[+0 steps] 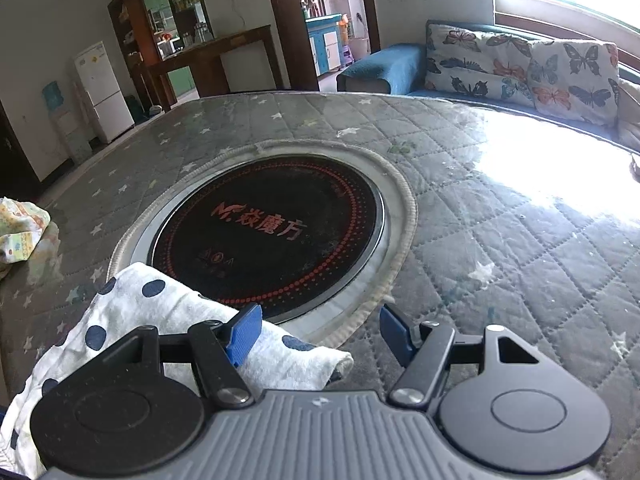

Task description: Fold clothes

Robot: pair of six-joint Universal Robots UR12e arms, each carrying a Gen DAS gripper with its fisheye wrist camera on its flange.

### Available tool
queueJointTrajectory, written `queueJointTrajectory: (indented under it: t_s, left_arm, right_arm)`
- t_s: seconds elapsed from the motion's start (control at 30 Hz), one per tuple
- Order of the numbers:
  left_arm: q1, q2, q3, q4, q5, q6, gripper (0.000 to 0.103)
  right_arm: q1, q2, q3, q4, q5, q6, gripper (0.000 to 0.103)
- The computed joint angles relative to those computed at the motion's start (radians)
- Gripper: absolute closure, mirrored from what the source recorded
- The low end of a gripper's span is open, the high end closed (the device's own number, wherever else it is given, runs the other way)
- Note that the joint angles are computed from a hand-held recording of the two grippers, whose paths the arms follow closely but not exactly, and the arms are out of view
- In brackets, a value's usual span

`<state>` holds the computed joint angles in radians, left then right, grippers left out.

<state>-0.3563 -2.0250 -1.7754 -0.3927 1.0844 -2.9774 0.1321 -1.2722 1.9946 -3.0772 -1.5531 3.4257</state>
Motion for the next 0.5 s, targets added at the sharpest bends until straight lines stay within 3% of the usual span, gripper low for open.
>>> queueJointTrajectory:
  t_s: [0.2, 0.37, 0.5]
  left_arm:
    - [0.000, -0.004, 0.008, -0.016, 0.013, -0.006, 0.041]
    - [0.000, -0.006, 0.014, -0.029, 0.018, -0.007, 0.041]
    - [0.000, -0.005, 0.013, -0.034, 0.018, -0.001, 0.041]
  right_arm:
    - [-0.006, 0.004, -0.007, 0.031, 0.031, -0.012, 0.039]
    - [-0.010, 0.002, -0.008, 0.040, 0.055, -0.021, 0.054]
    - [-0.016, -0.007, -0.002, 0.051, 0.088, -0.032, 0.055]
